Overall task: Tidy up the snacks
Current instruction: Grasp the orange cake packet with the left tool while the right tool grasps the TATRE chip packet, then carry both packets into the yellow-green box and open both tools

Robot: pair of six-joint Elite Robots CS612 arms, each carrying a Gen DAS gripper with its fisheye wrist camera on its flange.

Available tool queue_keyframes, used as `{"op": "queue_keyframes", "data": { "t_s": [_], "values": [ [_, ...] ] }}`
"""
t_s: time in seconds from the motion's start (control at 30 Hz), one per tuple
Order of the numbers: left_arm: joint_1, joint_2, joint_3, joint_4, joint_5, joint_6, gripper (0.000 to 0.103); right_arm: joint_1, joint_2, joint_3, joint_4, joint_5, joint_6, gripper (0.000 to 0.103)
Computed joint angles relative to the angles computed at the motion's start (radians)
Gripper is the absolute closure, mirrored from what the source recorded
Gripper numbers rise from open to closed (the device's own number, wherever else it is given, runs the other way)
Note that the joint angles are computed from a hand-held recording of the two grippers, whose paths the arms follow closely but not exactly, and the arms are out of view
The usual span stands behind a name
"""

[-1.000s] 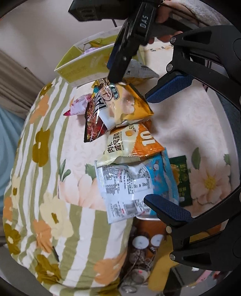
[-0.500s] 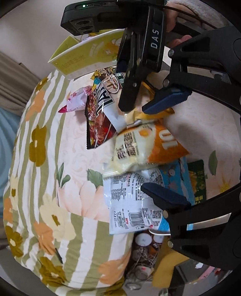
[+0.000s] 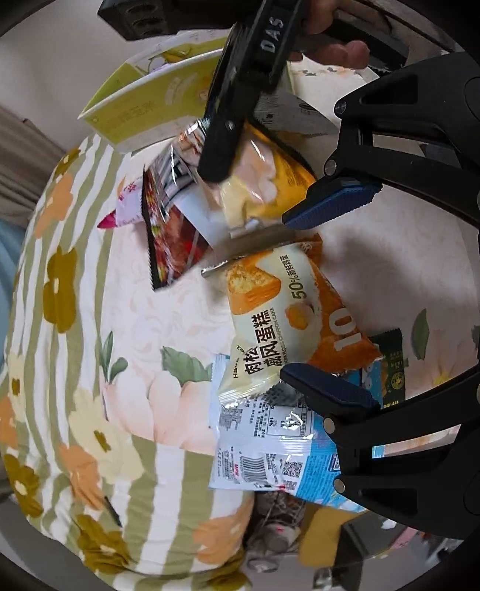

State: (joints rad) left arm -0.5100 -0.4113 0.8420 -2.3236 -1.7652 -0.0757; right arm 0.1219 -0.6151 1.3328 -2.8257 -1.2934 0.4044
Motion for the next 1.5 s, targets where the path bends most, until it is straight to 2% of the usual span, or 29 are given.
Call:
{"op": "queue_keyframes", "data": {
  "t_s": [0.17, 0.47, 0.67, 0.87, 1.03, 1.2, 1.5],
  "values": [
    [-0.006, 0.029, -0.047, 0.073, 0.022, -0.005, 0.029, -0.008, -0.01, 0.019, -0.041, 0.004, 0.024, 0.055],
    [-0.023, 0.077, -0.121, 0.137, 0.077, -0.001, 0.01, -0.014, -0.01, 0.021, -0.038, 0.0, 0.033, 0.055],
    [-0.035, 0.11, -0.182, 0.175, 0.115, -0.017, 0.008, -0.016, -0.01, 0.019, -0.037, -0.001, 0.034, 0.055],
    [-0.034, 0.128, -0.213, 0.179, 0.112, -0.017, 0.008, -0.018, -0.011, 0.02, -0.043, -0.005, 0.041, 0.055],
    [-0.034, 0.13, -0.219, 0.179, 0.104, 0.002, 0.02, -0.018, -0.016, 0.027, -0.044, -0.012, 0.041, 0.055],
    [-0.018, 0.12, -0.205, 0.157, 0.044, -0.022, 0.031, -0.019, -0.021, 0.032, -0.049, -0.016, 0.049, 0.055],
    [-0.006, 0.093, -0.166, 0.104, -0.01, -0.028, 0.034, -0.016, -0.035, 0.037, -0.081, -0.039, 0.055, 0.055]
  ]
}}
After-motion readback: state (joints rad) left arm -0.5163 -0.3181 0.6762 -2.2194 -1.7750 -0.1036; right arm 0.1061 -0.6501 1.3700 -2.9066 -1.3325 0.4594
